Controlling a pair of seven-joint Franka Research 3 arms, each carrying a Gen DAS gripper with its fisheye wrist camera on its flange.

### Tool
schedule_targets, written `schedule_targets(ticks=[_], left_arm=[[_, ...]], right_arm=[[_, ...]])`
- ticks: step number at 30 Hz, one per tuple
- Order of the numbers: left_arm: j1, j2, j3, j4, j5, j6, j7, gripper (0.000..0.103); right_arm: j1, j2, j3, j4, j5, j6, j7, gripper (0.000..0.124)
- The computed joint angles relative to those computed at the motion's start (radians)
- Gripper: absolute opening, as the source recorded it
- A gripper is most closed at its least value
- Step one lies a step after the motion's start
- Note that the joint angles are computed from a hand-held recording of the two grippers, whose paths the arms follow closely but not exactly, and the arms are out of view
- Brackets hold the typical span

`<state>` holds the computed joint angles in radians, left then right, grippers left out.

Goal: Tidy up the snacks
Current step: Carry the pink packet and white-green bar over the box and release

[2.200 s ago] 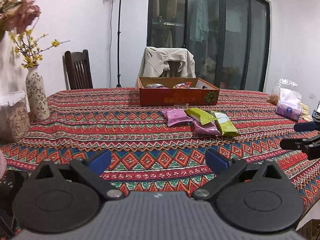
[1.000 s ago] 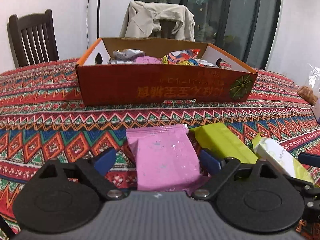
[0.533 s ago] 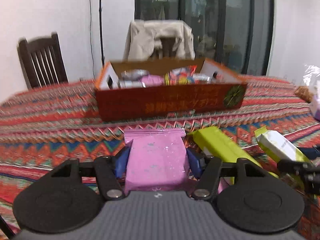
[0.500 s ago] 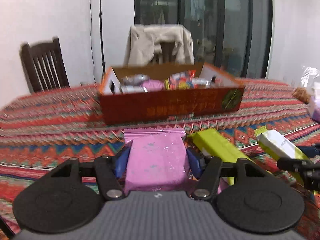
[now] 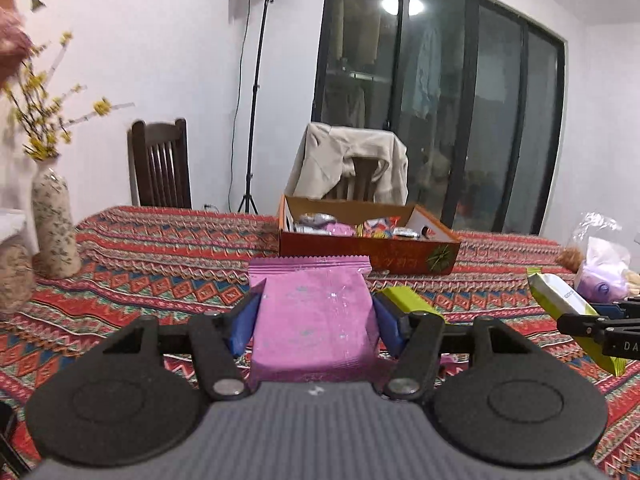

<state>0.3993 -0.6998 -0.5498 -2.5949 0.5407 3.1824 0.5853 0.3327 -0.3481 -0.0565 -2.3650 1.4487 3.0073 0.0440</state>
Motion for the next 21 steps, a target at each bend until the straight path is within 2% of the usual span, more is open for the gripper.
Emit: schedule_targets(ticks=[3, 6, 10, 12, 17, 21], left_arm=[[-0.042, -0.069, 0.028, -0.038, 0.002, -0.004, 0.006, 0.063], [-0.054, -0.104, 0.035, -0.05, -0.001, 0.002, 0.013, 0.063], [-0.082, -0.103, 0.066, -0.054, -0.01, 0.023, 0.04, 0.063], [-0.107, -0.072, 0.096, -0.039, -0.013, 0.033, 0.074, 0.063], [-0.105, 0.079, 0.127, 0.08, -0.025, 0.067, 0.165, 0.063], [-0.131, 0.273, 0.16, 0.26, -0.037, 0.023, 0.238, 0.063]], right_arm=[[0.005, -0.068, 0.001, -0.041, 0.01, 0.002, -0.013, 0.037], [0.016, -0.123, -0.004, -0.074, 0.017, 0.005, -0.025, 0.037], [0.027, -0.166, -0.008, -0.103, -0.003, 0.016, -0.009, 0.037], [0.035, -0.176, -0.013, -0.109, -0.022, 0.024, 0.003, 0.037], [0.066, -0.148, -0.049, -0.058, -0.053, 0.016, 0.002, 0.037], [0.056, -0.053, -0.088, 0.075, -0.083, -0.093, 0.02, 0.037]])
